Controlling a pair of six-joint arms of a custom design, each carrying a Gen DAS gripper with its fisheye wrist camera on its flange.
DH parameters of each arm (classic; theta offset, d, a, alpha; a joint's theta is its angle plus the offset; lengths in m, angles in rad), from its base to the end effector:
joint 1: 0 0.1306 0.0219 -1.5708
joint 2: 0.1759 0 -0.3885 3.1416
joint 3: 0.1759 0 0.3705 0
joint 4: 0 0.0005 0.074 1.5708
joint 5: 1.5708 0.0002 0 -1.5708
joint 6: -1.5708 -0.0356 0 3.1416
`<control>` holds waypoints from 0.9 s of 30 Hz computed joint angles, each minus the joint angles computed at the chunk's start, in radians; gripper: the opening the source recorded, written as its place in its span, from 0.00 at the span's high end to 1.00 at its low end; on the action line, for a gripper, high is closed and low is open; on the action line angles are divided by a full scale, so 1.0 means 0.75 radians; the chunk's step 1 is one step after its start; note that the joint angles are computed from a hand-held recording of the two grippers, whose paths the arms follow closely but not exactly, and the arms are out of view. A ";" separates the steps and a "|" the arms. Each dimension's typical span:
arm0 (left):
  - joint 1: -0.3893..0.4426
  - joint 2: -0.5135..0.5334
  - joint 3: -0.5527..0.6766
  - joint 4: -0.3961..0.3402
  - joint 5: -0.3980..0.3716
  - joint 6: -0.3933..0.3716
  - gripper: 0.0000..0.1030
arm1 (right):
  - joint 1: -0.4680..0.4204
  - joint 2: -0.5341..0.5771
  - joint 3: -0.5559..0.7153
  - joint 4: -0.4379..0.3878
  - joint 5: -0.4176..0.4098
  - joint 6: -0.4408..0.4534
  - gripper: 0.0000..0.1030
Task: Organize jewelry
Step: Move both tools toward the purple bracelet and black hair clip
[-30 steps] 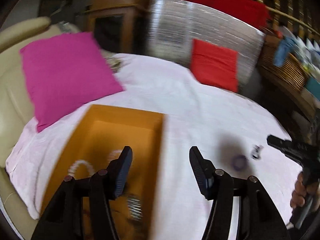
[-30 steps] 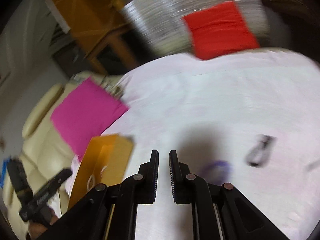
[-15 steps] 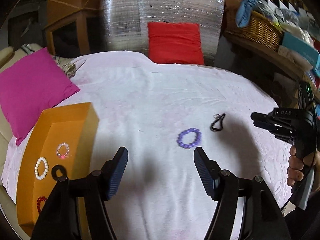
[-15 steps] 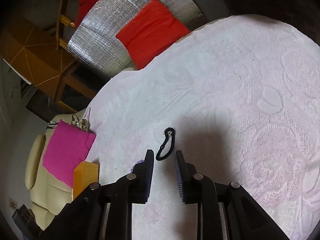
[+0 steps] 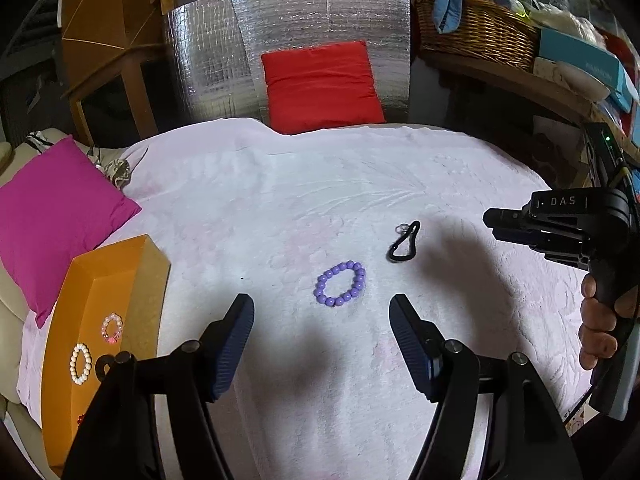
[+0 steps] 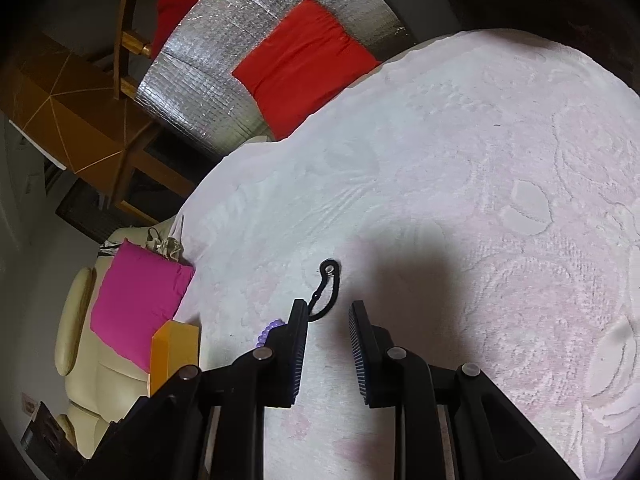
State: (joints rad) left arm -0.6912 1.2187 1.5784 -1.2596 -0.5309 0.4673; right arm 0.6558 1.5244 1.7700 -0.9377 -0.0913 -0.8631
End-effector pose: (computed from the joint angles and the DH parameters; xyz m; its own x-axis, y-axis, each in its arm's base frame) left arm 0.2928 -0.2195 0.5614 -0.6772 0.0561 -0.7337 0.0024 0.9973 0.0740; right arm 0.4070 0.3166 0.5359 -0.8325 0.3142 -0.4563 -0.0466 0.7810 0.6228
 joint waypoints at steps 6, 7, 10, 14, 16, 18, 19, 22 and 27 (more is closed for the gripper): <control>0.002 0.008 -0.004 -0.001 0.004 0.005 0.31 | 0.005 0.010 0.012 -0.008 -0.001 0.003 0.76; 0.004 0.009 -0.006 0.000 0.005 0.006 0.31 | 0.006 0.012 0.015 -0.009 -0.003 0.003 0.76; 0.011 0.007 -0.018 0.002 0.010 0.014 0.31 | 0.012 0.023 0.027 -0.015 -0.002 0.006 0.76; 0.029 0.001 -0.046 0.000 0.026 0.027 0.31 | 0.018 0.043 0.049 -0.035 -0.011 0.009 0.76; 0.039 -0.004 -0.067 0.001 0.035 0.029 0.31 | 0.023 0.056 0.063 -0.054 -0.016 0.013 0.76; 0.047 -0.005 -0.086 -0.008 0.036 0.042 0.31 | 0.025 0.067 0.073 -0.075 -0.018 0.015 0.76; 0.056 -0.006 -0.097 -0.015 0.044 0.054 0.31 | 0.025 0.070 0.075 -0.083 -0.018 0.015 0.76; 0.070 -0.009 -0.119 -0.020 0.053 0.069 0.31 | 0.026 0.079 0.082 -0.108 -0.022 0.012 0.76; 0.077 -0.011 -0.131 -0.016 0.048 0.064 0.31 | 0.026 0.087 0.086 -0.125 -0.023 0.008 0.76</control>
State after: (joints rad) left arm -0.6335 1.2106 1.4799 -1.2715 -0.4948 0.5157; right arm 0.6751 1.5895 1.8344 -1.0315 -0.1086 -0.8573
